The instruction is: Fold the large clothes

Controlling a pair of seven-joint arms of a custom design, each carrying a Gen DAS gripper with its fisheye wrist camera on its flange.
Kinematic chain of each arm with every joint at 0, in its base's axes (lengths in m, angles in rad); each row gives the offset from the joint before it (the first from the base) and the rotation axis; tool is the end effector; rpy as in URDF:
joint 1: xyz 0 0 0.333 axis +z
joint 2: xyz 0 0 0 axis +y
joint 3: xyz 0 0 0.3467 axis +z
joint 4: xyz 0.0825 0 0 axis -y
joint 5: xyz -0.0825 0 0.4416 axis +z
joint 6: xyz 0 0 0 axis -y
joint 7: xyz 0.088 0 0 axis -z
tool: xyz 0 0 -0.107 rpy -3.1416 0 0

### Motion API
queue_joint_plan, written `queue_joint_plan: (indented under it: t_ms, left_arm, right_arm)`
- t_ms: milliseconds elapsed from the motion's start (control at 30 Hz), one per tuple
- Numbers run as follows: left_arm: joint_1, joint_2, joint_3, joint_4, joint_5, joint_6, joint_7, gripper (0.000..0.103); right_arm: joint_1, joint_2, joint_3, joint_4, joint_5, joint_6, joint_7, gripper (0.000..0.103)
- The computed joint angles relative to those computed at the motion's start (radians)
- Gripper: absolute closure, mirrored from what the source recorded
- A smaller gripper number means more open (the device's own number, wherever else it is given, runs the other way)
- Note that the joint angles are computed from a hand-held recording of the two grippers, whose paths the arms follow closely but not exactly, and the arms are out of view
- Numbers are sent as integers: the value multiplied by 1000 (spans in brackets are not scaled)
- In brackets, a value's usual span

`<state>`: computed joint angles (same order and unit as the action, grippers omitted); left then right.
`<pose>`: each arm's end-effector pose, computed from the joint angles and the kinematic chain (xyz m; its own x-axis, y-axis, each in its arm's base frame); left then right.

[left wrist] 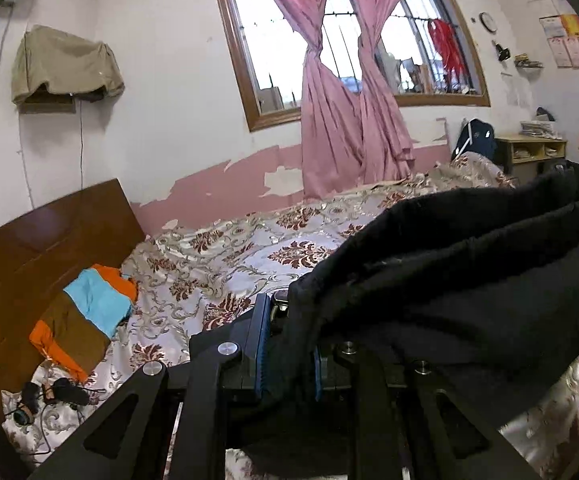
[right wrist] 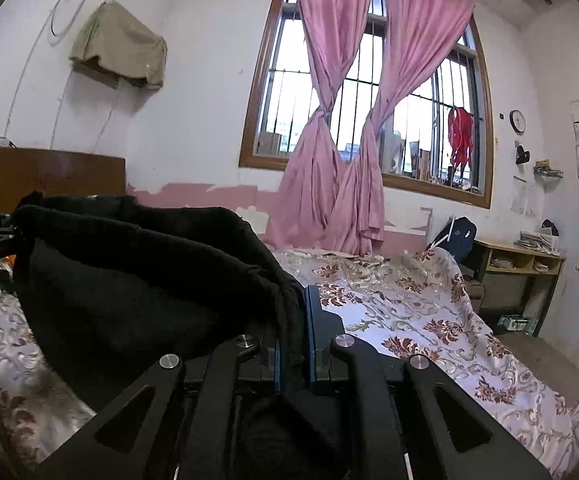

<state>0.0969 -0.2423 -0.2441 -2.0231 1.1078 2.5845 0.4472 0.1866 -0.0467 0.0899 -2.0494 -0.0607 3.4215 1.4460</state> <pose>0.5736 -0.1161 0.6518 0.3300 -0.9231 -0.1973 -0.4310 0.0386 -0.9015 0.5951 0.1773 0.6437 0.3104 -0.9331 0.1816 -0.0902 -0.2191 -0.9715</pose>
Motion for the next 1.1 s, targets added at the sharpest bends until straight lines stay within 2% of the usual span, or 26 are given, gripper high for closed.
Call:
queue_joint_plan:
  t_ms: [33, 67, 100, 167, 267, 400, 500, 733, 800, 933, 1100]
  left_arm:
    - [2, 37, 4, 34, -14, -2, 11, 87]
    - [-1, 59, 10, 53, -24, -4, 16, 87]
    - [-6, 92, 20, 84, -45, -4, 30, 87]
    - [-21, 165, 41, 150, -79, -15, 61, 87]
    - [-53, 260, 81, 238, -136, -34, 110, 87]
    - [-92, 369, 132, 336, -196, -50, 158, 87]
    - [-118, 433, 165, 393, -252, -59, 196, 87]
    - [-175, 546, 236, 498, -344, -72, 275, 87]
    - [-183, 568, 250, 519, -378, -74, 295, 87]
    - [-202, 596, 275, 547, -406, -83, 318, 86]
    - [-199, 610, 284, 559, -475, -74, 333, 85]
  right_arm:
    - [-1, 42, 18, 53, 69, -22, -72, 95]
    - [1, 70, 19, 89, 74, -39, -74, 95]
    - [-32, 108, 41, 141, 10, -67, -6, 95]
    - [-46, 171, 55, 222, -26, -114, 39, 95]
    - [-18, 281, 30, 364, -65, -190, 74, 95]
    - [-31, 421, 54, 543, -101, -296, 85, 95]
    - [-64, 519, 111, 678, -62, -399, 38, 95]
    - [-22, 710, 78, 940, 8, -592, 0, 95]
    - [-11, 745, 68, 986, 29, -615, 3, 95]
    - [5, 759, 39, 982, 36, -610, 12, 95]
    - [16, 795, 25, 1021, 35, -623, 31, 94]
